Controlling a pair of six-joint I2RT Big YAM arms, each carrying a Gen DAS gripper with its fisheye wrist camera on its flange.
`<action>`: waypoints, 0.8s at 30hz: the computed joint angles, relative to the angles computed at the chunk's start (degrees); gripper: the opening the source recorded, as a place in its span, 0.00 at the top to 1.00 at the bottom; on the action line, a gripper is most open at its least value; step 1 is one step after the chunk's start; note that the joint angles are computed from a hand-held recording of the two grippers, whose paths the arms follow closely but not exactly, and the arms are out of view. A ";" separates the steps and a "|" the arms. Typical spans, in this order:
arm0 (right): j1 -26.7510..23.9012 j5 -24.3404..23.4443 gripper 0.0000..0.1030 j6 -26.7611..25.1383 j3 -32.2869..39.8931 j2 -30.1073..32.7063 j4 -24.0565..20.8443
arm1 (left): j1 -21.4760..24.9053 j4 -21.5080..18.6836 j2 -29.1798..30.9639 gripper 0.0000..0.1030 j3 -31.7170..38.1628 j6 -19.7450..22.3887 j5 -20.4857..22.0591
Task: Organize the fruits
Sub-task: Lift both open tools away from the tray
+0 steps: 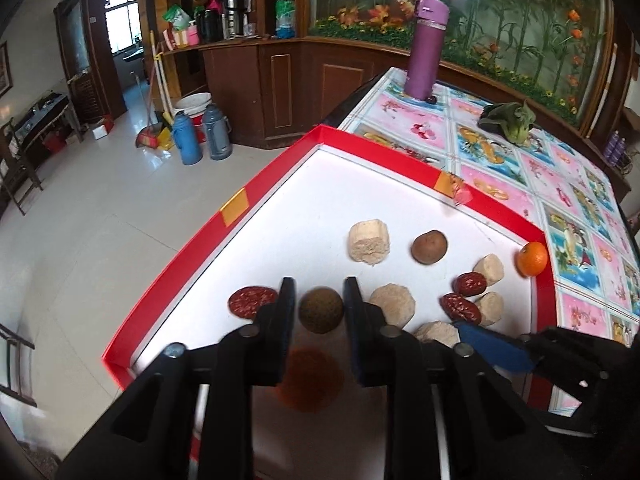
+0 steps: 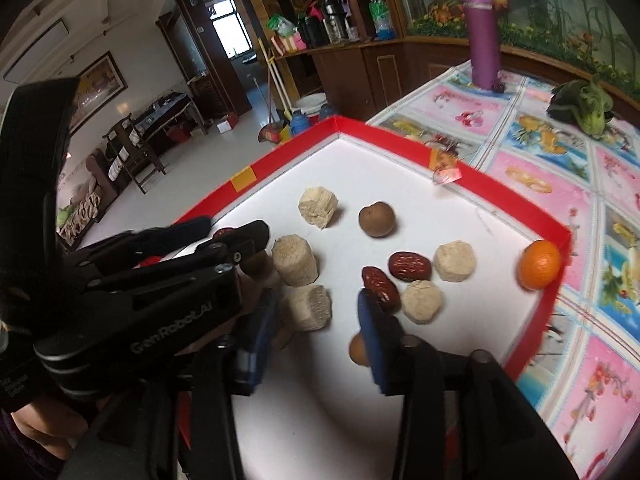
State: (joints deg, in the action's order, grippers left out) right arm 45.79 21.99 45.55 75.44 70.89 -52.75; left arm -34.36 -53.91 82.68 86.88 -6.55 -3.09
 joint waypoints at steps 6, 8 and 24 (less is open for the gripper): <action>3.28 5.46 0.56 1.88 -0.56 -3.79 -1.93 | -1.02 3.48 -4.93 0.31 -3.36 0.30 -5.99; 4.95 8.26 0.50 2.82 -0.52 -5.01 -3.08 | -1.34 3.42 -6.20 0.24 -3.89 0.11 -6.63; 20.10 29.70 0.28 16.33 1.20 -9.41 -16.38 | -8.85 4.91 -21.30 0.00 -10.33 -0.78 -16.49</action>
